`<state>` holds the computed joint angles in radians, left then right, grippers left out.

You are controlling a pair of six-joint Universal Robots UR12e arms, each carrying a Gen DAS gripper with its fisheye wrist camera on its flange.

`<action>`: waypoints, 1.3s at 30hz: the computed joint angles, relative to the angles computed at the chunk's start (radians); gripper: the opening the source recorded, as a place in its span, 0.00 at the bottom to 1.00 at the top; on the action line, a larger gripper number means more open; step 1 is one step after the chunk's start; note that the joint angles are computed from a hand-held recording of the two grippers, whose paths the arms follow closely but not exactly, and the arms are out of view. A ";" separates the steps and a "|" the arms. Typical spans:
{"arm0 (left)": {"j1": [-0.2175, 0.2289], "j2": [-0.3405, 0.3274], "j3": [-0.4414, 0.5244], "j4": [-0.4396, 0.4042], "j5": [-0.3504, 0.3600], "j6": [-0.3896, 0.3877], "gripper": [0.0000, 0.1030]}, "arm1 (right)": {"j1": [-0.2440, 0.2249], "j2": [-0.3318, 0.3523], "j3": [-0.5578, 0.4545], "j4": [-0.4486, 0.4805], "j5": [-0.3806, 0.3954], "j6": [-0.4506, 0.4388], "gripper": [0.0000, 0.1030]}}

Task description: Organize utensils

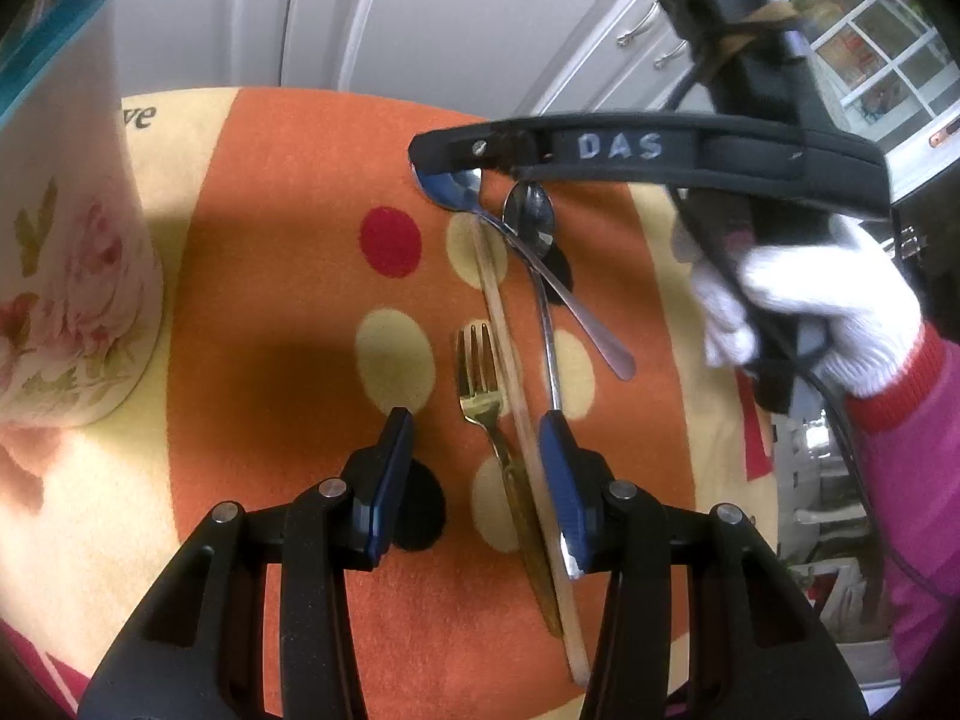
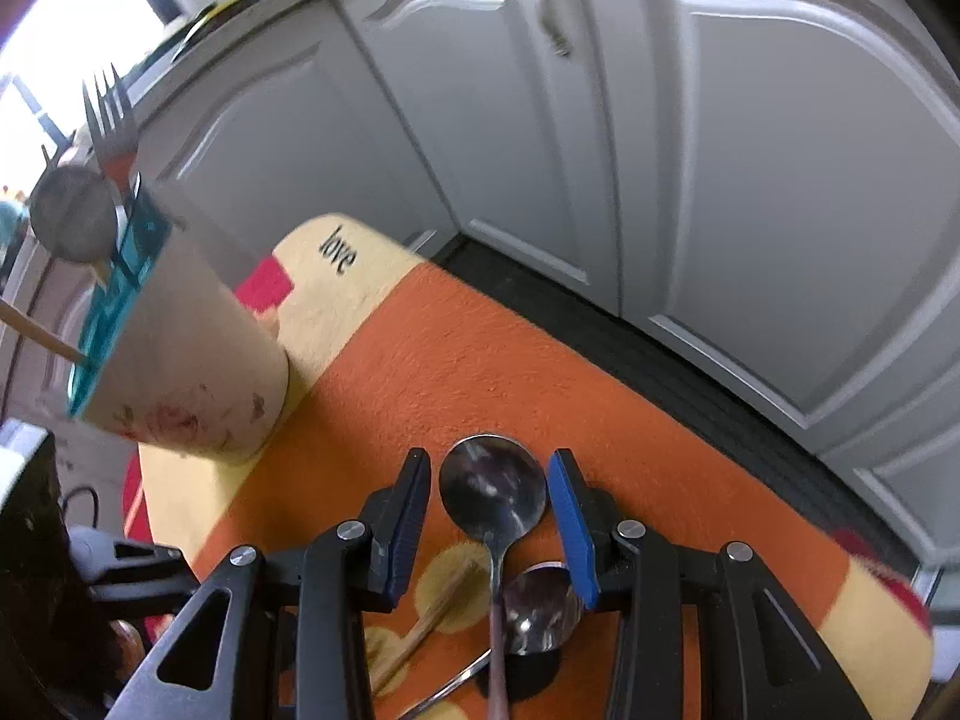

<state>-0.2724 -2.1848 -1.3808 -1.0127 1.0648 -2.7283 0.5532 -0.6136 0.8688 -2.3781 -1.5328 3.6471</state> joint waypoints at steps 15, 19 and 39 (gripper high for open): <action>0.005 -0.016 0.032 -0.040 -0.003 0.006 0.42 | -0.003 -0.047 0.088 -0.072 0.044 -0.014 0.02; 0.007 -0.016 0.031 -0.034 -0.002 0.001 0.41 | 0.008 -0.080 0.139 -0.112 0.013 0.004 0.02; -0.004 -0.026 0.038 0.010 0.013 -0.002 0.41 | 0.012 -0.267 0.575 -0.430 -0.014 0.357 0.03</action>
<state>-0.2767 -2.2109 -1.3428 -1.0023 1.0779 -2.7299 0.5650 -0.8810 1.4436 -2.8079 -1.5471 4.0038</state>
